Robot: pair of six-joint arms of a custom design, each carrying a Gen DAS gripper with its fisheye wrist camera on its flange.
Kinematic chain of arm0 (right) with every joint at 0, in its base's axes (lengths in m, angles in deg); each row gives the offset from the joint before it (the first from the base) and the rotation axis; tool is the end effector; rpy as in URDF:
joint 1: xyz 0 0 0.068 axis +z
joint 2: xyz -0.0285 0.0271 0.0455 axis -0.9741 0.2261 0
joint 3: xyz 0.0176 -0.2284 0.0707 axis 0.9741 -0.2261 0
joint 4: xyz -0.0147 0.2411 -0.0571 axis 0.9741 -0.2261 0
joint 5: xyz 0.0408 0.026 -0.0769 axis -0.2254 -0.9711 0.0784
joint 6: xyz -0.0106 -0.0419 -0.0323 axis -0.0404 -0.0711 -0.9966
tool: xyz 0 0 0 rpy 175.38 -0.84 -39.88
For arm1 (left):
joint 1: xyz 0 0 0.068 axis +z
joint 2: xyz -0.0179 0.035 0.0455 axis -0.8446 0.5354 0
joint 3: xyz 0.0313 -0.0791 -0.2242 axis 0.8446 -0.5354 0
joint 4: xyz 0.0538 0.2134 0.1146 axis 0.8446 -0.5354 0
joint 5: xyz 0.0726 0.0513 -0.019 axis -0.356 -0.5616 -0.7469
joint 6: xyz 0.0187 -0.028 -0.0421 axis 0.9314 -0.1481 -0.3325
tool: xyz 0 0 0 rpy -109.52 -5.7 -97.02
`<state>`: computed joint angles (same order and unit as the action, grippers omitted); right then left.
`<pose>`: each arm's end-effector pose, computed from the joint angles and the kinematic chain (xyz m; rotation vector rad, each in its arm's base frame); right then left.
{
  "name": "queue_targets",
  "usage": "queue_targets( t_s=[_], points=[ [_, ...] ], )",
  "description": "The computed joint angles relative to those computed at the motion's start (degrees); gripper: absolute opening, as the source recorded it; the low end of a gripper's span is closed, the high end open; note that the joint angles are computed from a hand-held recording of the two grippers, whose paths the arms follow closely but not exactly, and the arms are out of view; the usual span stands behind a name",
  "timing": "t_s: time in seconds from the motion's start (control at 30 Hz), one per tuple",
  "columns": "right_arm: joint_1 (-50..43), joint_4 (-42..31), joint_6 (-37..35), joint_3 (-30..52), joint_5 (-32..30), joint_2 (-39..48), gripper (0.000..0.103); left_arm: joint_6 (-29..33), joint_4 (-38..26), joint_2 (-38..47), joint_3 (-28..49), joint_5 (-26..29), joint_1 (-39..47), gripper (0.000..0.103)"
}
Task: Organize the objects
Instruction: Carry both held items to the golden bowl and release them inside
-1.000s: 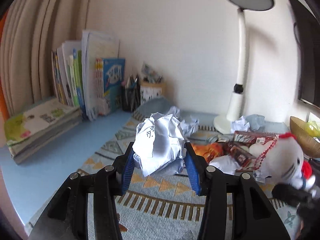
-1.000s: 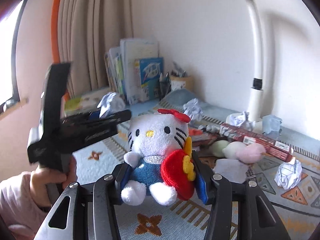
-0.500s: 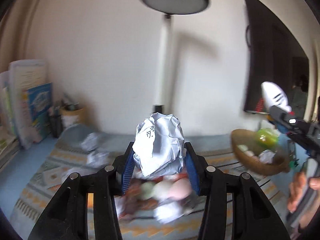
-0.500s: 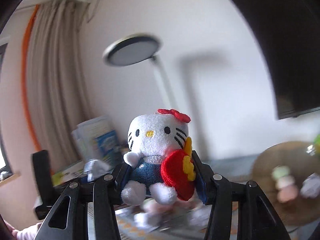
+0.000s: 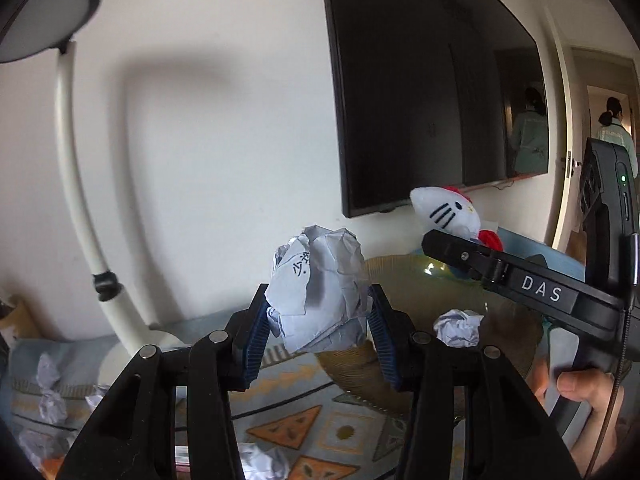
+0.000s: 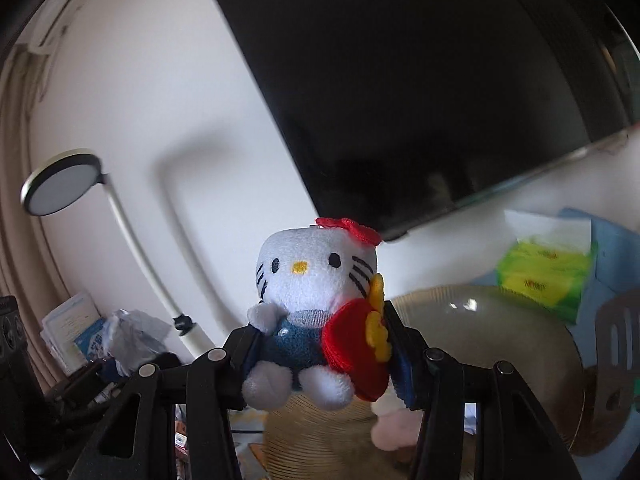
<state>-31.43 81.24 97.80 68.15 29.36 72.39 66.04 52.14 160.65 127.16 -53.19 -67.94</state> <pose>0.2561 0.2369 0.2373 0.1603 1.8642 0.5168 0.3250 -0.0634 0.2790 0.3838 1.9349 -0.1477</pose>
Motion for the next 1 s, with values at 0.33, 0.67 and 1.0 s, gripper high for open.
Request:
queue_targets(
  t_s=[0.33, 0.67, 1.0],
  points=[
    [-2.9, -8.1, 3.8, 5.1, -4.8, 4.1, 0.051, -1.0, -4.6, 11.3, 7.4, -4.3, -6.2, 0.047],
    [-4.2, -8.4, 7.1, 4.7, -8.2, 4.5, 0.069, -1.8, -9.3, 15.6, 12.0, -4.6, -5.7, 0.073],
    [-5.0, -5.1, 12.4, 1.8, -10.2, 3.6, 0.103, 0.5, -12.7, 17.3, 15.0, -8.0, -7.1, 0.103]
  ],
)
